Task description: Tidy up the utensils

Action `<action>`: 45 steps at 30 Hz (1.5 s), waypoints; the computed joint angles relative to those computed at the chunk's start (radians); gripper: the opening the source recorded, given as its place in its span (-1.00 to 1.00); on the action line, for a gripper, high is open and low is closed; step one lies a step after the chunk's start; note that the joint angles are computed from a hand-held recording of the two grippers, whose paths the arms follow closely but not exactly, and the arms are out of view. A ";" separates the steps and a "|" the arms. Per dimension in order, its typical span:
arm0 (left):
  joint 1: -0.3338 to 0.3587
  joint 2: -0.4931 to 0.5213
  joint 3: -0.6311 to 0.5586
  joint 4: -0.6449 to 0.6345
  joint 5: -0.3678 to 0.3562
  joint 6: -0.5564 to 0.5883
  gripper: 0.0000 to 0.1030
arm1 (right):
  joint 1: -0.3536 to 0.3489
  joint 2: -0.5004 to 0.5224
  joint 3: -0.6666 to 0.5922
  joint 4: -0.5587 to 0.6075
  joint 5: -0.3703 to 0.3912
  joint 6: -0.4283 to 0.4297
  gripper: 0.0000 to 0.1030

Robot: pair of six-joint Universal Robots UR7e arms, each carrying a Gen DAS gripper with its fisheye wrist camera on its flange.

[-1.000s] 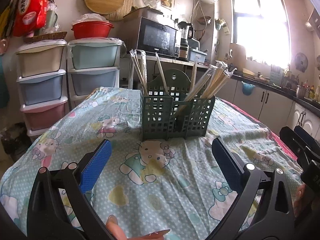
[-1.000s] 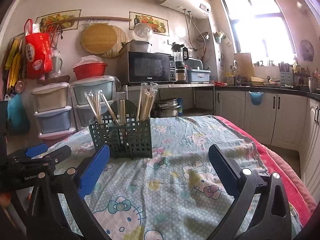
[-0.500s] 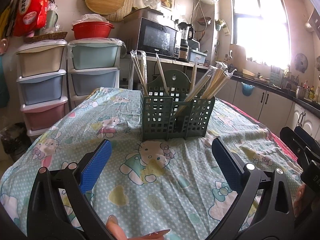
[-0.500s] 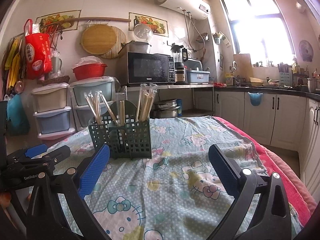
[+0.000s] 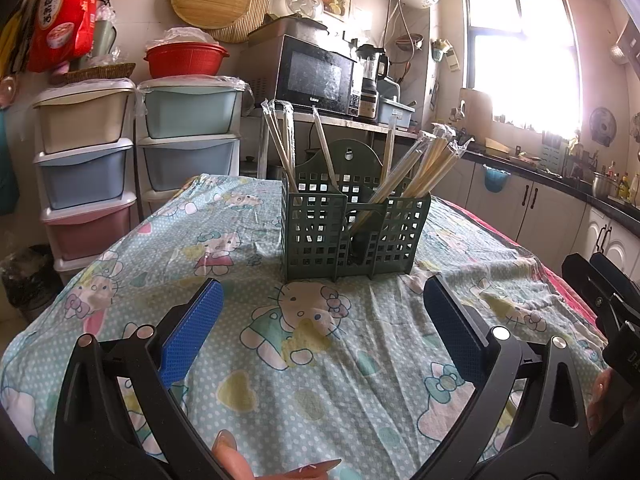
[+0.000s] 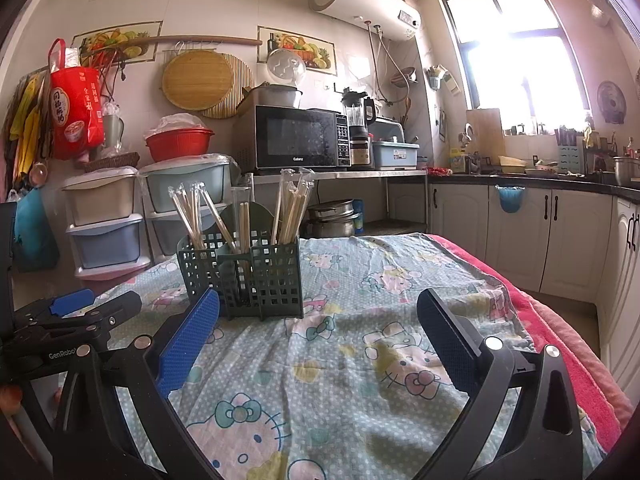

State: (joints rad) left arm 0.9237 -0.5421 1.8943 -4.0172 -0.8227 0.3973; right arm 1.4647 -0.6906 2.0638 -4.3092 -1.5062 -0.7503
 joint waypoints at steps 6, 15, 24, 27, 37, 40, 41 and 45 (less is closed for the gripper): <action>0.000 -0.002 0.002 0.005 0.002 -0.006 0.79 | 0.000 0.000 0.001 0.000 0.001 0.000 0.87; 0.001 -0.002 0.001 0.006 0.002 -0.006 0.79 | 0.000 -0.001 0.001 0.001 0.001 -0.001 0.87; 0.003 0.000 -0.001 0.016 0.003 -0.010 0.80 | 0.003 -0.003 0.002 0.002 -0.006 0.001 0.87; 0.006 0.001 -0.002 0.020 -0.001 -0.016 0.80 | 0.005 -0.004 0.000 0.003 -0.014 0.002 0.87; 0.008 0.001 -0.009 0.038 0.008 -0.034 0.80 | 0.006 -0.008 -0.007 0.027 -0.040 0.015 0.87; 0.008 -0.001 -0.012 0.057 0.023 -0.055 0.80 | 0.009 -0.014 -0.010 0.049 -0.057 0.030 0.87; 0.010 -0.004 -0.012 0.072 0.028 -0.071 0.80 | 0.011 -0.021 -0.015 0.071 -0.074 0.040 0.87; 0.031 -0.048 -0.019 0.225 0.070 -0.180 0.80 | 0.032 -0.057 -0.070 0.228 -0.216 0.044 0.87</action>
